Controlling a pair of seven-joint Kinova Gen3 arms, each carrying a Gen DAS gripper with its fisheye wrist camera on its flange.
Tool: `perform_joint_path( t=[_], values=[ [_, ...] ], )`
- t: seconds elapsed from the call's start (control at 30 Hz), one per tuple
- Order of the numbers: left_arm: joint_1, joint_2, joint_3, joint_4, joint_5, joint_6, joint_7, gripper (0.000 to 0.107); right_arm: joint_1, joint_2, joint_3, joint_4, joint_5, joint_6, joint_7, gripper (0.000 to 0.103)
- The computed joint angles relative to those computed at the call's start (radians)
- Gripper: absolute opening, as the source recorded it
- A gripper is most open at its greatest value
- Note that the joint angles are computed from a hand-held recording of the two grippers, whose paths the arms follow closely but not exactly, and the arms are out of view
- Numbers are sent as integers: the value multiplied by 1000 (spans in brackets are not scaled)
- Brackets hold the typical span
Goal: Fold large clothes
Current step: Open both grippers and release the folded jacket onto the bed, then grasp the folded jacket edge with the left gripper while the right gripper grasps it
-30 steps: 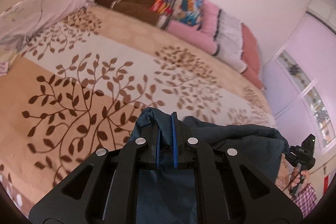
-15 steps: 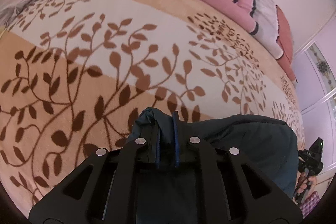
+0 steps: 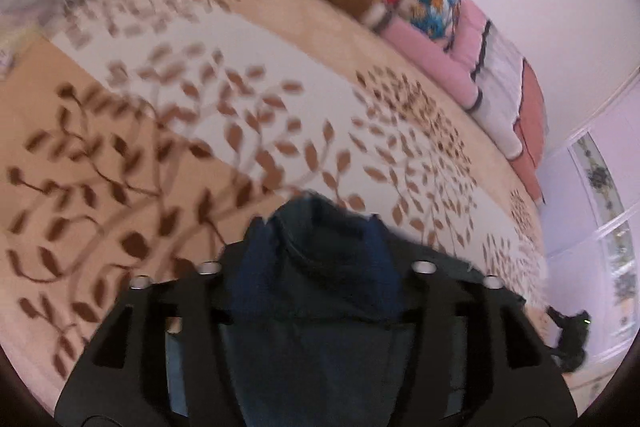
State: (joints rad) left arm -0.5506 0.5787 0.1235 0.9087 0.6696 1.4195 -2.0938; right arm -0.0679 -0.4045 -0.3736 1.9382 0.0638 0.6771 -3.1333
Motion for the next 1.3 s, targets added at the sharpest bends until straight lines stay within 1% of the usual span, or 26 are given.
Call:
perform_joint_path(
  t=[0.07,0.1,0.17,0.2,0.27,0.33,0.47,0.67,0.73,0.83,0.93,1.0,1.13,1.27,1.3],
  values=[
    [-31,-1,28,-7,-3,6,8,55,-2,-21,-4,-12,-4,28,-3,81],
    [-39,10,34,-38,-3,33,32,55,-2,-34,-11,-20,-4,44,-5,81],
    [-60,11,11,-62,34,85,31,55,1,-52,-37,-45,3,89,-2,81],
    [-72,9,12,-65,40,99,22,55,2,-64,-59,-63,7,124,-3,81],
    [-106,-4,14,-61,50,137,-10,56,5,-84,-99,-93,12,175,-5,81],
    [-149,-25,13,-45,65,185,-60,56,15,-117,-158,-125,15,236,-18,81],
    [-226,-83,-16,24,93,258,-186,58,51,-188,-266,-158,-16,305,-54,81],
    [-349,-147,-98,141,131,395,-357,62,114,-312,-407,-191,-151,388,-81,81],
    [-379,-157,-132,187,127,429,-398,63,136,-345,-452,-200,-208,421,-92,81],
    [-407,-161,-177,260,102,469,-446,64,167,-399,-495,-191,-297,440,-115,81],
    [-409,-168,-209,331,79,466,-471,64,191,-439,-509,-150,-385,425,-126,81],
    [-400,-170,-223,369,76,457,-466,65,209,-458,-511,-117,-427,396,-113,81],
    [-369,-186,-234,432,84,407,-465,68,275,-498,-507,-85,-466,370,-72,81],
    [-332,-187,-236,462,89,364,-441,71,341,-535,-482,-44,-494,330,-38,81],
    [-316,-192,-237,473,79,339,-438,71,354,-536,-477,-32,-504,322,-35,81]
  ],
)
